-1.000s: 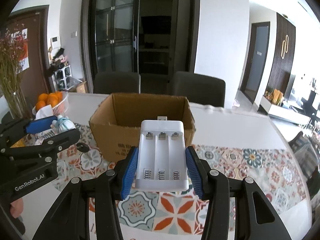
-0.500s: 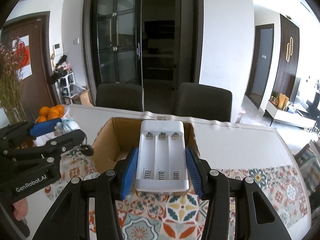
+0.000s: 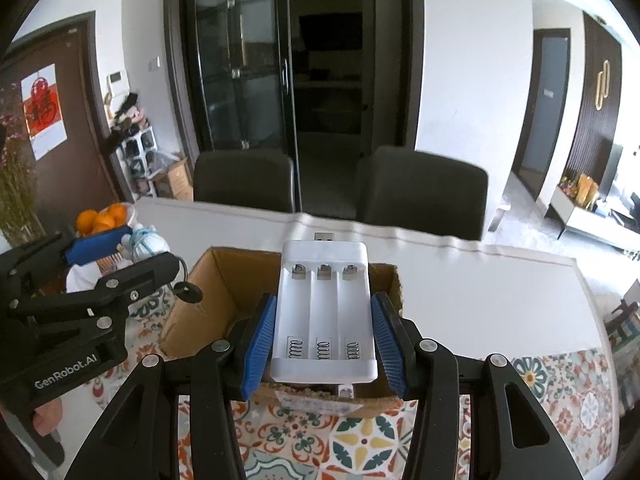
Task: Organize rigid objects
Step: 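Lift the figurine and battery charger and carry both over the box, then open both tools to release the figurine and charger into the box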
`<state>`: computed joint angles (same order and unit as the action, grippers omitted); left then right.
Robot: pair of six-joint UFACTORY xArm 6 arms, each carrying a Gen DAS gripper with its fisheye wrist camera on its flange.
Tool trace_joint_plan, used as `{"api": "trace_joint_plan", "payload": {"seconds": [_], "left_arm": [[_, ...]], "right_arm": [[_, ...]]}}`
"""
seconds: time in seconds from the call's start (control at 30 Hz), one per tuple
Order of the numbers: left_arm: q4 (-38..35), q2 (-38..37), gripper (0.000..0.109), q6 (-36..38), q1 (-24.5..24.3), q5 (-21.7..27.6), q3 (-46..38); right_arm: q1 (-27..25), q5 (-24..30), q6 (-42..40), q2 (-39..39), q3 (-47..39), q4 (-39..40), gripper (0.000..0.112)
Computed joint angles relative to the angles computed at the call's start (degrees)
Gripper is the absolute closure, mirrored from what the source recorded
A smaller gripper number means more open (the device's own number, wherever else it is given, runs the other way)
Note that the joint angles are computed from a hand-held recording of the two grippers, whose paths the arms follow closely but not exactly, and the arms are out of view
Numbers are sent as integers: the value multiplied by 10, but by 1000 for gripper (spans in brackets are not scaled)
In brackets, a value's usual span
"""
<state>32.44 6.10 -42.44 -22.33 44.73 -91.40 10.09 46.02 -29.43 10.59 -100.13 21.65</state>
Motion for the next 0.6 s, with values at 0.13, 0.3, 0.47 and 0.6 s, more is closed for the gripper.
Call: {"api": "trace_joint_plan", "payload": {"seconds": [0.13, 0.3, 0.47, 0.6], "left_arm": [[-29, 38, 54, 31, 4, 25, -43], [-76, 85, 54, 61, 13, 59, -93], [-114, 107, 54, 82, 22, 91, -105], [-138, 118, 54, 90, 26, 111, -109]], "right_arm": [[0, 41, 18, 49, -61, -24, 64], [1, 96, 37, 113, -139, -50, 64], [3, 127, 50, 147, -173, -76, 64], [9, 139, 48, 153, -173, -98, 64]]}}
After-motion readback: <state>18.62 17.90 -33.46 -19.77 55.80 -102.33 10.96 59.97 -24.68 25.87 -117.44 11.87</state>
